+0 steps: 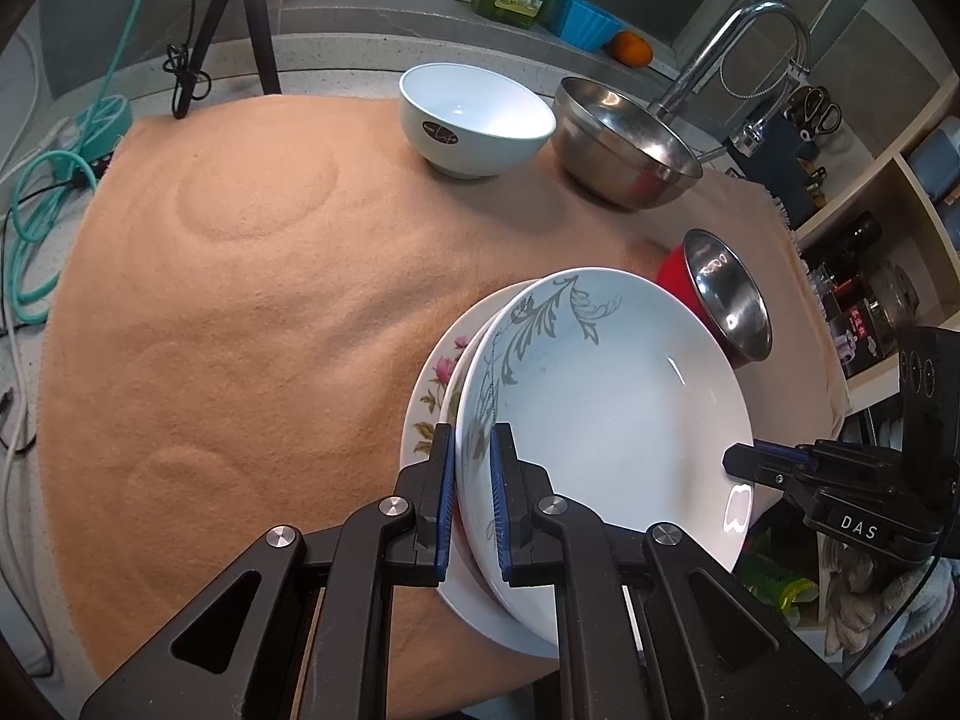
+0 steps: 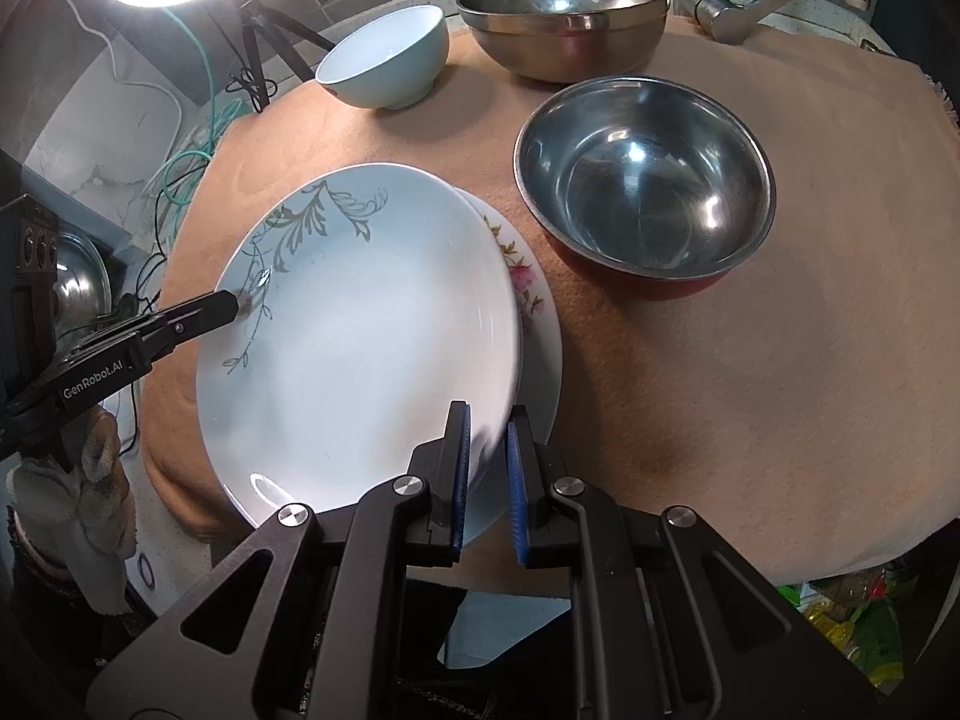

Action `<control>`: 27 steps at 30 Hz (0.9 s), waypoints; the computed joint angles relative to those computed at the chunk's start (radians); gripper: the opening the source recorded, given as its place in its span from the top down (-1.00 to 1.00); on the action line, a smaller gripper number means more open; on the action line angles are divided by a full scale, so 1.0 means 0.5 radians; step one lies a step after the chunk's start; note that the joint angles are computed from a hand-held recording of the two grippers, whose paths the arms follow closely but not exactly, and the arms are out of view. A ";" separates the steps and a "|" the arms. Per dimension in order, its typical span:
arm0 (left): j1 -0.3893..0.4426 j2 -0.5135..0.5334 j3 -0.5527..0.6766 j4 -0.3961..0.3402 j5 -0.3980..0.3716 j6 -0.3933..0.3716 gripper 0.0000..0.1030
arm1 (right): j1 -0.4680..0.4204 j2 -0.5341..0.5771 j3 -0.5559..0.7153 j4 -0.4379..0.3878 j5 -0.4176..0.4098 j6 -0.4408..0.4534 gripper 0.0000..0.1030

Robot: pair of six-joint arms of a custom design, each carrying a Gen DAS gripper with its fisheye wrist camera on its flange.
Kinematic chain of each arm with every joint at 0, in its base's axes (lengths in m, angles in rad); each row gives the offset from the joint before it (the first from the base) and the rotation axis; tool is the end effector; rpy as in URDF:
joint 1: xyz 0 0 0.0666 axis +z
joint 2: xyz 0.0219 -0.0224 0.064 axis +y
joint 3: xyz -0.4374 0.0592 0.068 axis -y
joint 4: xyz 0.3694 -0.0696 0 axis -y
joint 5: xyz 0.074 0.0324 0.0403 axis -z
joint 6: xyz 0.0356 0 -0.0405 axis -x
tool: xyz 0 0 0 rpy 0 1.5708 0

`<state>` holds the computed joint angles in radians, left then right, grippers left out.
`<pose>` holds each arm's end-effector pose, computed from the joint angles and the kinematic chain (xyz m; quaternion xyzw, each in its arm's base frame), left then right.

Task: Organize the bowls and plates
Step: 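Lower the white plate onto the floral plate stack with the left tool, then open the left tool and move it to the plain steel bowl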

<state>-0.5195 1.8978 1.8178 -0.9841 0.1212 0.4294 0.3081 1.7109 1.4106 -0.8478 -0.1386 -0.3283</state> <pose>0.5601 -0.3257 0.3978 0.0587 0.9646 -0.1665 0.1958 0.5207 0.1704 0.3452 -0.0047 0.9755 0.1298 0.1776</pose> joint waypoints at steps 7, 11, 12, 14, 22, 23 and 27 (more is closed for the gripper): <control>0.002 0.006 0.013 -0.012 0.000 -0.004 0.81 | 0.010 0.009 0.016 -0.013 0.029 0.026 0.77; 0.003 0.008 0.016 -0.018 -0.005 0.003 0.81 | 0.026 0.013 0.023 -0.017 0.065 0.046 0.77; 0.003 0.008 0.016 -0.019 -0.002 0.005 0.81 | 0.027 0.013 0.025 -0.021 0.071 0.052 0.77; 0.002 0.009 0.019 -0.023 -0.004 0.000 0.81 | 0.029 0.014 0.028 -0.025 0.075 0.056 0.77; 0.003 0.012 0.025 -0.030 -0.003 -0.004 0.81 | 0.028 0.018 0.035 -0.029 0.066 0.054 0.76; 0.003 0.014 0.027 -0.034 0.000 -0.005 0.81 | 0.026 0.020 0.036 -0.029 0.055 0.055 0.74; 0.006 0.014 0.030 -0.037 0.003 -0.007 0.81 | 0.017 0.017 0.031 -0.023 0.032 0.064 0.74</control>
